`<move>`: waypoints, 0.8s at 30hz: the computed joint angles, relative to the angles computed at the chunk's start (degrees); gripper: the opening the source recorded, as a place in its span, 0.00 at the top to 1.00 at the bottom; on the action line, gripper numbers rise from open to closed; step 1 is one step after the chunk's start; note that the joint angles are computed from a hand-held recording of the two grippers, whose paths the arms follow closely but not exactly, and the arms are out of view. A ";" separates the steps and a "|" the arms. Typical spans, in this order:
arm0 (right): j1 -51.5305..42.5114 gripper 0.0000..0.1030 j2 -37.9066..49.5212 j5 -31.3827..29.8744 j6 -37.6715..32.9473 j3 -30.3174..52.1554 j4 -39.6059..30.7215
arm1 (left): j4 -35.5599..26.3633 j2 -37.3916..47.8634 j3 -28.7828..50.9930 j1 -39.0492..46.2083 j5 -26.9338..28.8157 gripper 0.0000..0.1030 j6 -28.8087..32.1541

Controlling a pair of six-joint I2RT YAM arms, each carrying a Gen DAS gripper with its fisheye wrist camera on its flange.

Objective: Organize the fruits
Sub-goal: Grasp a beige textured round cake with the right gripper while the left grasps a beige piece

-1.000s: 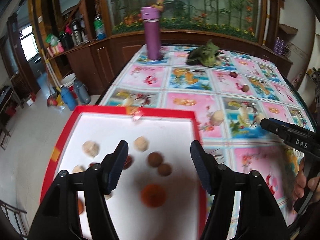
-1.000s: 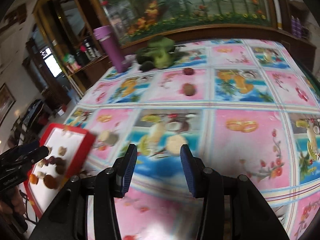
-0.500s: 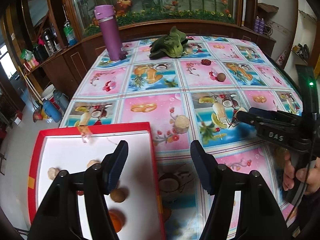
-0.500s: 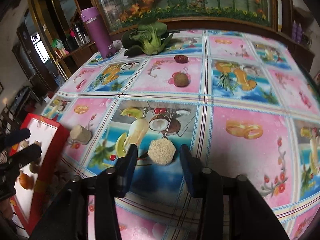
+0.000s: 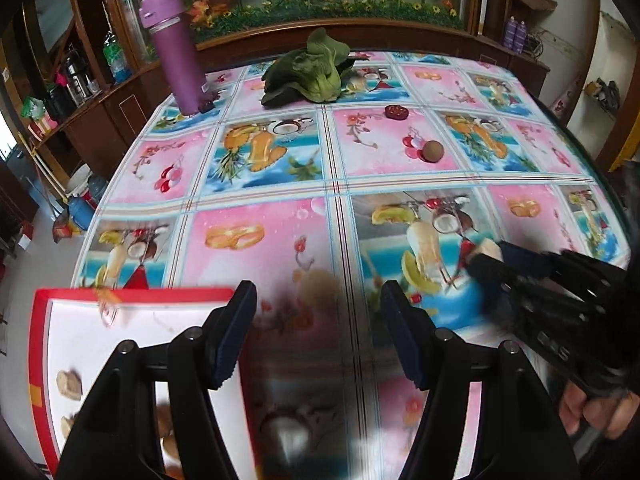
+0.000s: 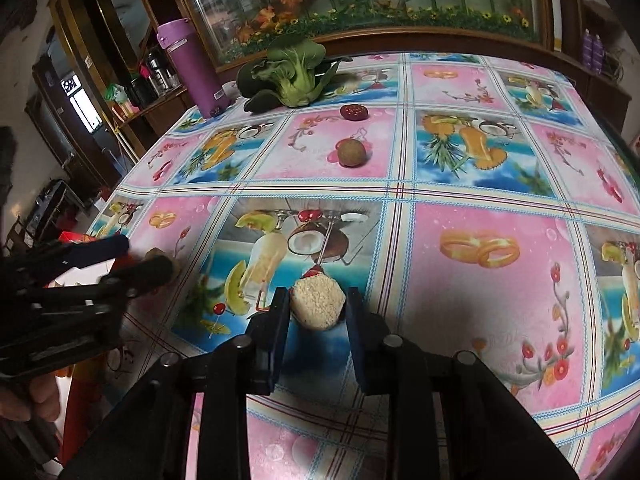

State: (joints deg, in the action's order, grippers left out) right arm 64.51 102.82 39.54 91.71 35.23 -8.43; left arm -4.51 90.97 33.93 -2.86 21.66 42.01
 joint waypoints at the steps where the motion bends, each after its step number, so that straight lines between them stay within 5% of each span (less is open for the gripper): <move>1: -0.02 0.74 -0.03 -0.07 -0.01 0.01 0.00 | 0.34 1.25 0.68 -1.07 -0.84 0.36 -0.54; 7: -0.16 0.74 0.01 -0.20 0.06 0.06 0.15 | 2.04 7.32 2.94 -2.97 -3.93 0.37 -2.36; 16: 0.17 0.74 -1.08 -0.77 -0.32 -1.35 2.08 | -0.22 10.01 4.13 -1.70 -0.85 0.74 -3.12; 24: 4.47 0.74 -4.15 3.95 5.29 -1.53 -2.46 | -2.25 2.31 -1.47 1.65 4.06 0.74 -0.57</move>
